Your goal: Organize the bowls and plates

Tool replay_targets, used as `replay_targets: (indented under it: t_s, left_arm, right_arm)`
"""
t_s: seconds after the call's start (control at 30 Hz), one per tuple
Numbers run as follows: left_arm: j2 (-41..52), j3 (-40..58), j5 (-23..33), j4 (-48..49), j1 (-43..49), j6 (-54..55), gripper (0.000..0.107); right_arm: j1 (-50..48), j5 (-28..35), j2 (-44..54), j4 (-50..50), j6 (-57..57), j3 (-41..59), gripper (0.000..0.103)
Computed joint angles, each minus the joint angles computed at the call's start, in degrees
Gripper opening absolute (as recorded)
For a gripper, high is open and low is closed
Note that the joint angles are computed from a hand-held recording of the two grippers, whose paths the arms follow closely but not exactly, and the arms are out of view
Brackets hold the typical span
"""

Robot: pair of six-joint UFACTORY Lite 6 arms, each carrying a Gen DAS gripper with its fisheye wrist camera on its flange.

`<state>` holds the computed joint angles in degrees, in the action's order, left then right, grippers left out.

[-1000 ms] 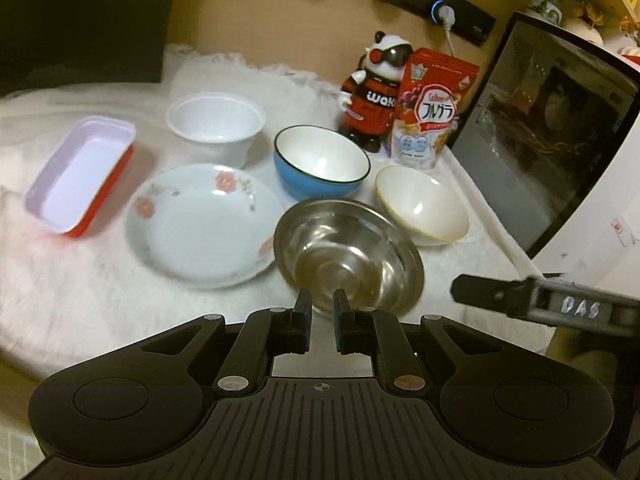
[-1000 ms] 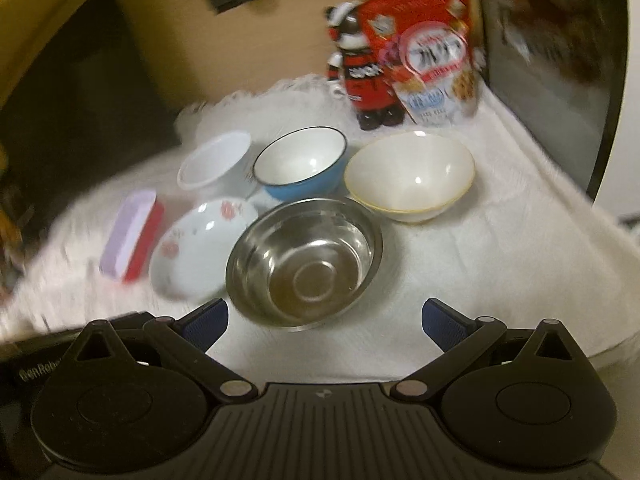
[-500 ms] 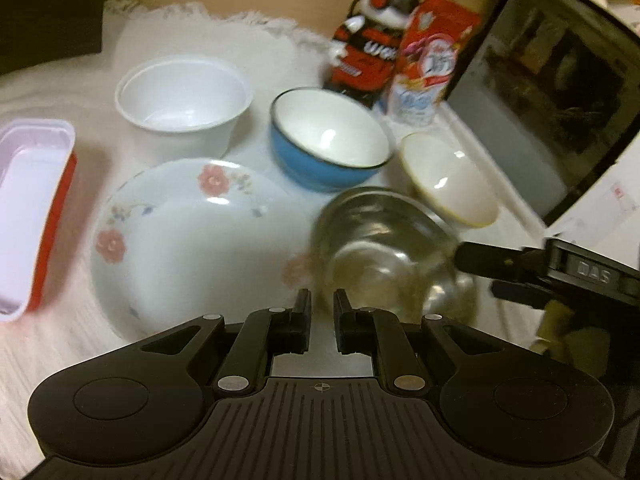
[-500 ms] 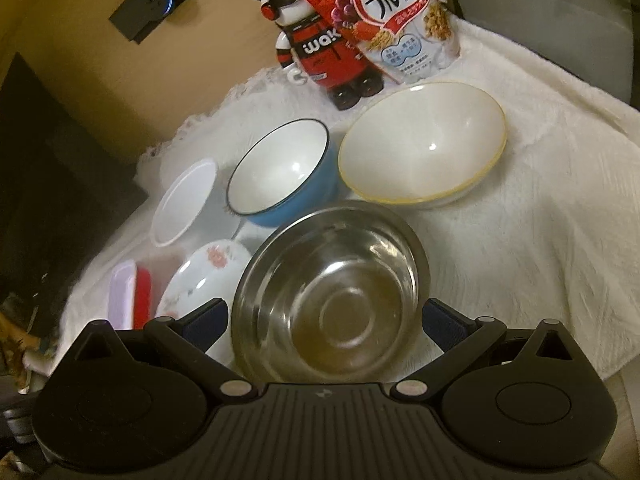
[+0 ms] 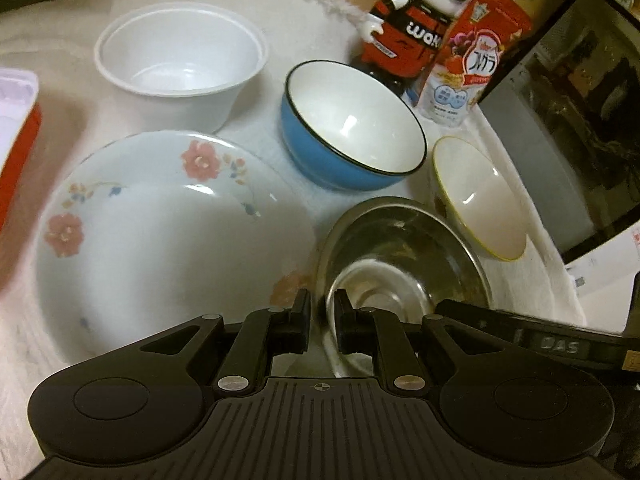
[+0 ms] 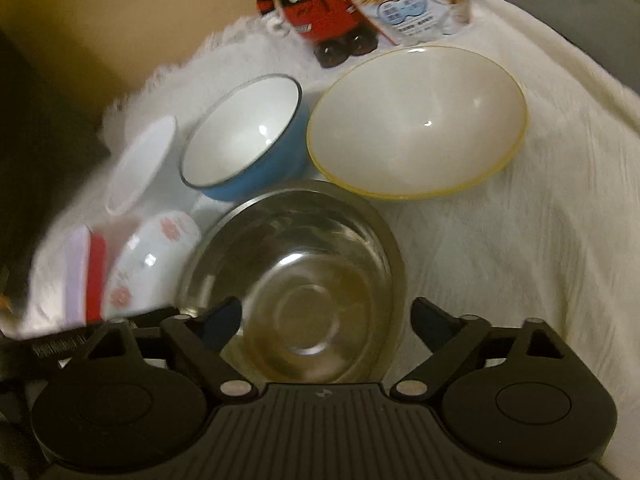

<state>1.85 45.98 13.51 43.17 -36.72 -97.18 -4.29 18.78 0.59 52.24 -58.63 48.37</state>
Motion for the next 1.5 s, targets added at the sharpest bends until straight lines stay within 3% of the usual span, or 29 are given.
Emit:
replay_targets:
  t_s: [0.1, 0.17, 0.27, 0.53, 0.8, 0.9, 1.2, 1.5]
  left_arm:
    - [2.5, 3.14, 2.32, -2.59, -1.24, 1.47, 0.024]
    - [3.21, 4.3, 3.69, -2.93, -1.86, 1.17, 0.025]
    - [3.54, 4.78, 4.25, -3.23, -2.2, 0.68, 0.025]
    - [0.9, 3.62, 3.67, -7.69, -1.98, 3.55, 0.025]
    - [-10.91, 1.31, 16.33, 2.01, -6.24, -3.83, 0.035]
    - [-17.46, -2.63, 18.31, 2.97, -5.59, -5.09, 0.035]
    - [-30.52, -15.46, 23.24, 1.29, -2.36, -7.02, 0.035]
    - [-34.87, -22.52, 21.16, 1.69, 3.52, -7.07, 0.033]
  right_arm:
    - [-0.52, 1.54, 3.37, -5.29, 4.1, 3.69, 0.071]
    - [-1.17, 3.44, 4.62, -5.65, 3.23, 5.17, 0.06]
    - [-2.04, 4.11, 5.46, -5.17, 2.04, 5.56, 0.053]
    - [-3.38, 7.4, 4.08, -6.42, 2.9, 5.89, 0.054]
    - [1.87, 9.54, -5.04, -5.58, 2.92, 1.46, 0.058]
    - [5.6, 8.85, -5.85, -4.06, 2.55, 1.0, 0.059]
    - [21.07, -0.32, 7.14, -9.77, 10.38, 8.18, 0.061]
    - [29.4, -2.77, 18.02, -29.95, 29.6, 17.34, 0.063]
